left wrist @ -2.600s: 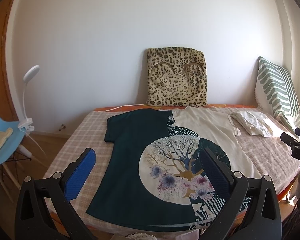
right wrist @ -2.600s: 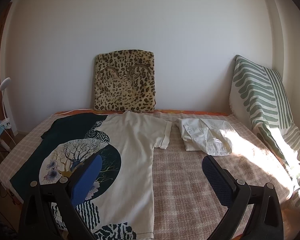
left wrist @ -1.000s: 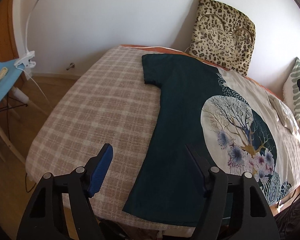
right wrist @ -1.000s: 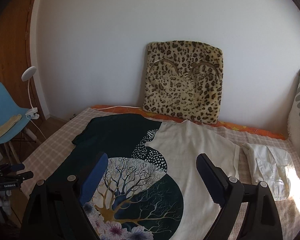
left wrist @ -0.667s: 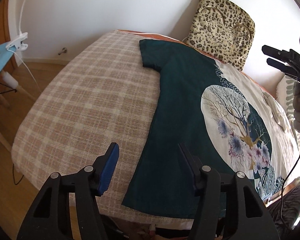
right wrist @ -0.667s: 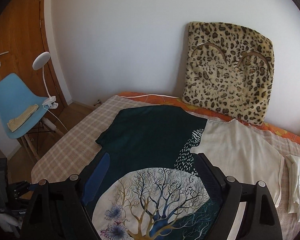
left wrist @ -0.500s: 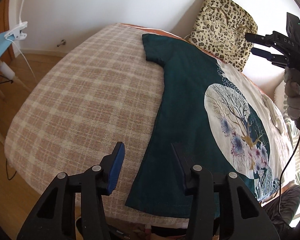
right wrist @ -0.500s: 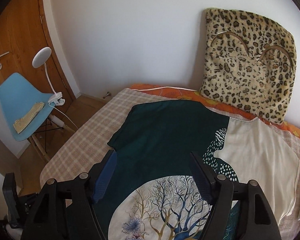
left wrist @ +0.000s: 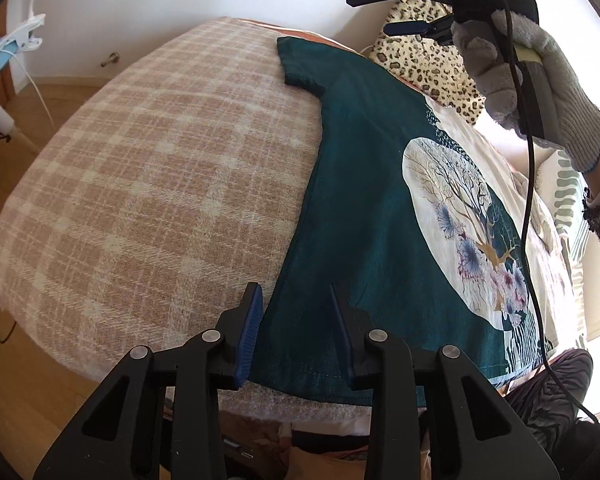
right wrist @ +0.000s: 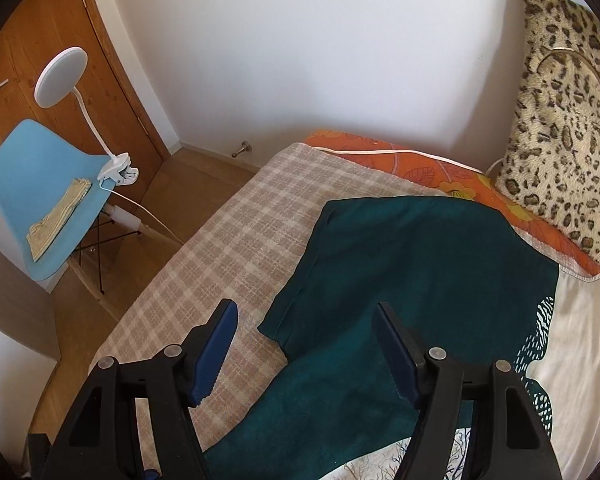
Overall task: Fold small clothes
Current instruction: 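Move the left tool to the green hem while the right tool reaches the green shoulder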
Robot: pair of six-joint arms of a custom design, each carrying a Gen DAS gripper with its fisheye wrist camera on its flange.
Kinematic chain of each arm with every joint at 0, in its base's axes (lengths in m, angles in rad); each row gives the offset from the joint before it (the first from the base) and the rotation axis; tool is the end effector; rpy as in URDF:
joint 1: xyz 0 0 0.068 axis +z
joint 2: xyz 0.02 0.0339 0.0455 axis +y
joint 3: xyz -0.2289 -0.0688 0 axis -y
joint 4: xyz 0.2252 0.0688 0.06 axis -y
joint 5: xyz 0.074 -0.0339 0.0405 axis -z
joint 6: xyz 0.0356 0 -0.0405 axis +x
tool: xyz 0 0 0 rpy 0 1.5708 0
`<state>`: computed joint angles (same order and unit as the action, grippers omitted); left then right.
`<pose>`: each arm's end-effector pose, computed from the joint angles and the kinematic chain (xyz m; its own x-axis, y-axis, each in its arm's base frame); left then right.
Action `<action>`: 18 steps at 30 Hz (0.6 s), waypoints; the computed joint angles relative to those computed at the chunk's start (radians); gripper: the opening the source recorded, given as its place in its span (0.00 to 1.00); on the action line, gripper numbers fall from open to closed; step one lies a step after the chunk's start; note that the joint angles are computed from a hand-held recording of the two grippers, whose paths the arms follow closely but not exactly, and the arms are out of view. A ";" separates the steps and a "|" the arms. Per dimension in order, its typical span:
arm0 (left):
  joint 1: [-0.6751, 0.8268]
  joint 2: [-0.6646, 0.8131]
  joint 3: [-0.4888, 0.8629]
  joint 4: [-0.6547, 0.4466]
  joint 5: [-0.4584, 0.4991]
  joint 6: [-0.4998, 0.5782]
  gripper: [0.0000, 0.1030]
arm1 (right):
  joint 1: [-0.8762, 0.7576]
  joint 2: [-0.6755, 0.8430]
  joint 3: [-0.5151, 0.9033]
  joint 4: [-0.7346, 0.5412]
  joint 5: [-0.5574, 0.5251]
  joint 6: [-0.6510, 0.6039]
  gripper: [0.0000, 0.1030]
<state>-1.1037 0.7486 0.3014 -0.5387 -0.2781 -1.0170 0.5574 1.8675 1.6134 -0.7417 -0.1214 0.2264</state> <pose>0.0722 -0.1215 0.1358 -0.8697 -0.0919 -0.4850 0.0963 0.9321 -0.3492 0.3197 0.2044 0.2421 -0.8244 -0.2513 -0.5071 -0.4063 0.8866 0.2211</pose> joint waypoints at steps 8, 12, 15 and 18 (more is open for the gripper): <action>0.015 -0.021 0.000 0.000 0.023 0.006 0.28 | 0.017 0.330 0.324 -0.069 0.012 0.040 0.66; 0.031 0.001 0.004 0.012 0.035 0.021 0.28 | 0.031 0.477 0.484 -0.118 0.025 0.040 0.64; 0.041 0.022 0.011 0.020 0.036 0.034 0.28 | 0.047 0.604 0.656 -0.184 0.051 0.035 0.63; 0.016 0.061 0.031 0.008 -0.005 0.032 0.31 | 0.062 0.764 0.907 -0.301 0.093 0.025 0.62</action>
<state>-1.0881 0.8094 0.3323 -0.5311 -0.2827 -0.9853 0.6196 2.6310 2.5202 -1.0428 -0.0283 0.2519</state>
